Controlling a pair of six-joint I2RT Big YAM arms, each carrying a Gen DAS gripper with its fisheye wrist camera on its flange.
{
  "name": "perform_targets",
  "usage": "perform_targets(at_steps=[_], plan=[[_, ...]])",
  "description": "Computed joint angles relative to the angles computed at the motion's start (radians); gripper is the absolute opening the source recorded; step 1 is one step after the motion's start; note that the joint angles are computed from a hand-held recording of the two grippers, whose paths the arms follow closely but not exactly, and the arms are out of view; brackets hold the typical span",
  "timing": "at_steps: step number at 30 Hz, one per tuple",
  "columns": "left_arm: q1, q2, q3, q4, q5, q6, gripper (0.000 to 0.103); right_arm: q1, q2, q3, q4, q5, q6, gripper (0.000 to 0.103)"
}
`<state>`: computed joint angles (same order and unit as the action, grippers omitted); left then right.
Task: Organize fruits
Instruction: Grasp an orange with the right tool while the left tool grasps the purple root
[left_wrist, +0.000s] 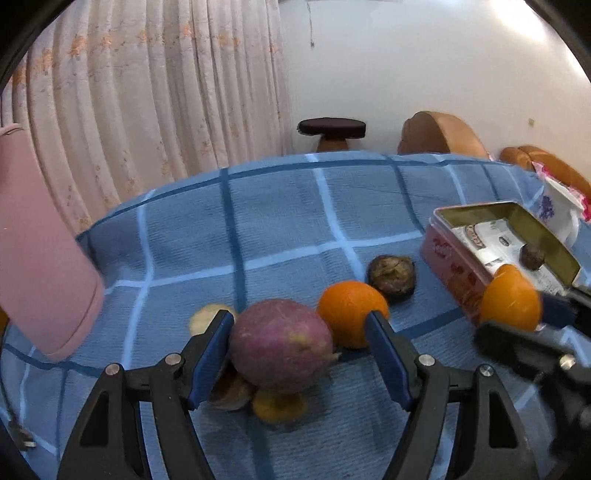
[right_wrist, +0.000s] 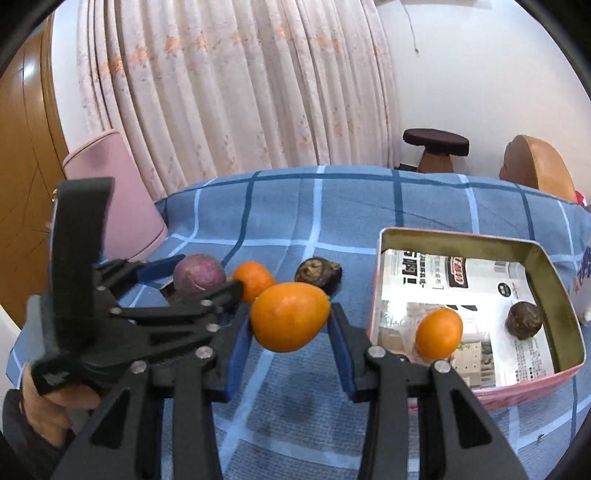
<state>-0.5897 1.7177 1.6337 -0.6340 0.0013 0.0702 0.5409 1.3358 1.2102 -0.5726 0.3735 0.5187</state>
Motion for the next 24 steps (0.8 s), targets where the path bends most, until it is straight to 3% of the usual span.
perform_targets(at_steps=[2, 5, 11, 20, 24], plan=[[0.0, 0.003, 0.004, -0.001, 0.008, -0.009, 0.074, 0.002, -0.002, -0.002, -0.003, -0.004, 0.002, 0.044], [0.007, -0.005, -0.003, -0.008, 0.064, -0.011, 0.051, 0.002, -0.003, -0.001, -0.005, -0.005, 0.0, 0.044], [0.005, -0.002, -0.003, -0.086, 0.055, 0.032, 0.052, -0.008, 0.013, 0.008, 0.009, -0.006, -0.005, 0.044], [0.012, -0.013, -0.017, -0.067, 0.049, 0.005, 0.05, -0.003, 0.01, 0.001, 0.015, 0.002, -0.004, 0.044], [0.031, -0.046, -0.052, 0.008, 0.073, -0.064, 0.05, 0.0, -0.01, -0.018, 0.055, 0.016, -0.007, 0.044]])
